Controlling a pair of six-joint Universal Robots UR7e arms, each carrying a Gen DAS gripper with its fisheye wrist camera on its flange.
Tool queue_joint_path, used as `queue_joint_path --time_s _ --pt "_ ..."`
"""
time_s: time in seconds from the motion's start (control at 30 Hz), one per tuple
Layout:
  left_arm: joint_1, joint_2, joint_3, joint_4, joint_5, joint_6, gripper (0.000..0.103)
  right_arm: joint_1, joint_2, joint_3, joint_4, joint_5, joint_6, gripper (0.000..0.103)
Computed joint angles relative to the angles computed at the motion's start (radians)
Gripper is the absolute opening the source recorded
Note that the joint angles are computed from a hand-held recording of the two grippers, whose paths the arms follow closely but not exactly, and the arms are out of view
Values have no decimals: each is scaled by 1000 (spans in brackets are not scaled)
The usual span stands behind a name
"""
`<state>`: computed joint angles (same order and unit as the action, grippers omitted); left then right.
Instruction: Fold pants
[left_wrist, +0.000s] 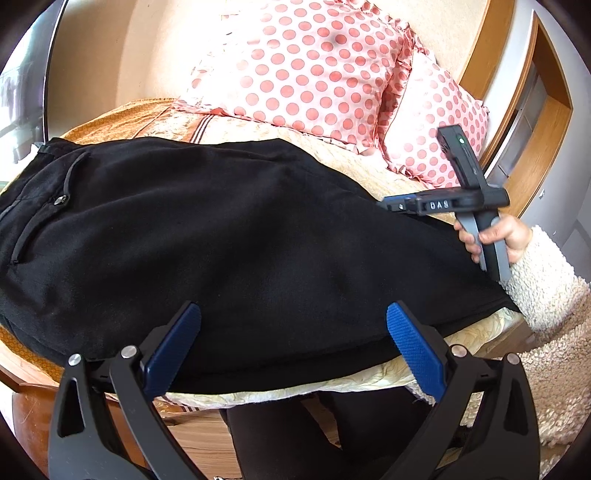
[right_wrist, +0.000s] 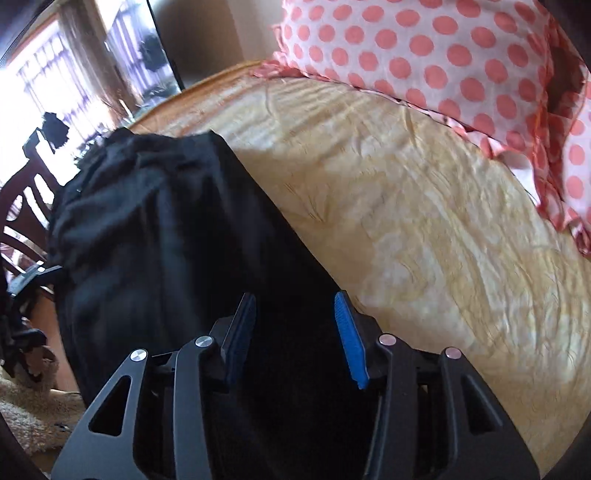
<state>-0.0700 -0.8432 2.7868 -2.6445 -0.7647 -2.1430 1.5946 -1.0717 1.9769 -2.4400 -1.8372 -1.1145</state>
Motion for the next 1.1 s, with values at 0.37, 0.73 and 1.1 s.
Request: queue_joint_path --time_s 0.37,0.73,1.1 --pt "-90 -183 3 307 -15 -257 101 -79 -352 415 -84 110 -441 44" --pt "214 21 -108 -113 176 259 101 -329 -592 376 -146 319 -189 53" --pt "258 117 -124 -215 124 325 101 -677 -589 21 -297 399 644 54"
